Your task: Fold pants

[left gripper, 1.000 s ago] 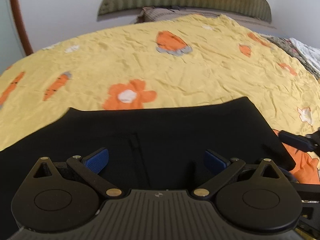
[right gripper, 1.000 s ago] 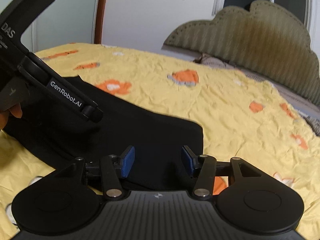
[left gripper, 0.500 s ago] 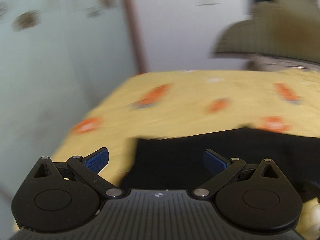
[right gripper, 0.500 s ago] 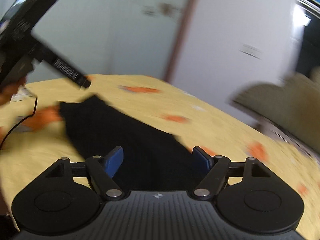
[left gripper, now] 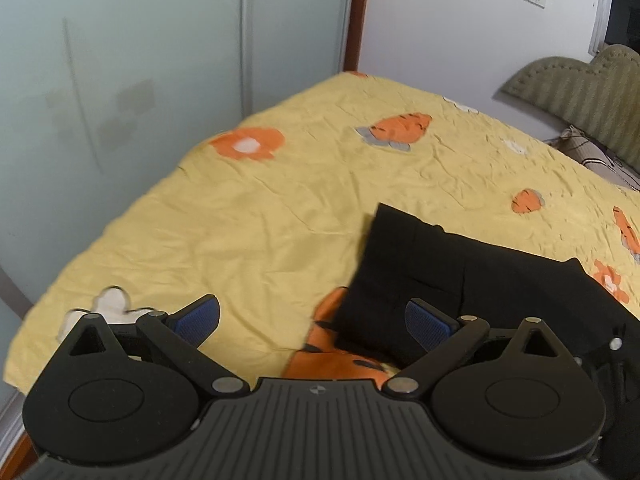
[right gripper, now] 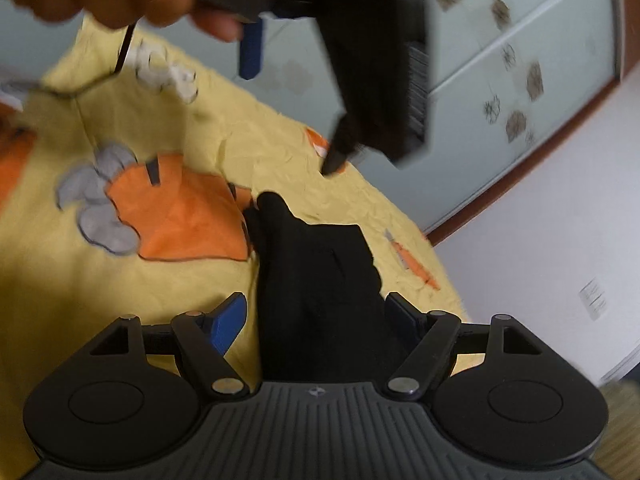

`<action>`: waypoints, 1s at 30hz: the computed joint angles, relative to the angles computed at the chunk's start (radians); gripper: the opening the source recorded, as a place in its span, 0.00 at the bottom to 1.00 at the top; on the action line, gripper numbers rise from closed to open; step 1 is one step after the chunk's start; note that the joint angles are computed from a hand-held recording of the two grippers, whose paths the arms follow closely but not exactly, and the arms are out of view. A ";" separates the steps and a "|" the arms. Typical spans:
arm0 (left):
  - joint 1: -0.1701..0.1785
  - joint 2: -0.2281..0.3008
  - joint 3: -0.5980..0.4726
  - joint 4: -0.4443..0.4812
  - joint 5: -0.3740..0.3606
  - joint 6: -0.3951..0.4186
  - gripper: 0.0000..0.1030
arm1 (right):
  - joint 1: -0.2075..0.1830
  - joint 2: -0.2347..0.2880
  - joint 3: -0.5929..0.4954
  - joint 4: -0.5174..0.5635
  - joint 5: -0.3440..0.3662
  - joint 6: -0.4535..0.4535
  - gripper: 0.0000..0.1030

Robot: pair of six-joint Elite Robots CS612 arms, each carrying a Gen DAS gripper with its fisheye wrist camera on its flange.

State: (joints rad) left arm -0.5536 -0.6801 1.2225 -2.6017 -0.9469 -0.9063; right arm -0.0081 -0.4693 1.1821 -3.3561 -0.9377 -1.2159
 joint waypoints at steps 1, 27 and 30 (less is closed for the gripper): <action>0.002 0.005 -0.005 -0.011 -0.014 0.000 0.96 | 0.004 0.011 -0.010 -0.018 -0.012 -0.016 0.73; 0.145 0.142 -0.063 -0.448 -0.653 -0.326 0.99 | 0.012 0.090 -0.251 0.294 0.141 0.269 0.09; 0.157 0.185 -0.124 -0.474 -0.691 -0.375 0.99 | 0.002 0.094 -0.284 0.339 0.175 0.357 0.09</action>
State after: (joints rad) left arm -0.3966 -0.4949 1.0984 -3.0752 -1.6376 -1.2810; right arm -0.0063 -0.3758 0.8980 -3.0167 -0.7626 -0.8586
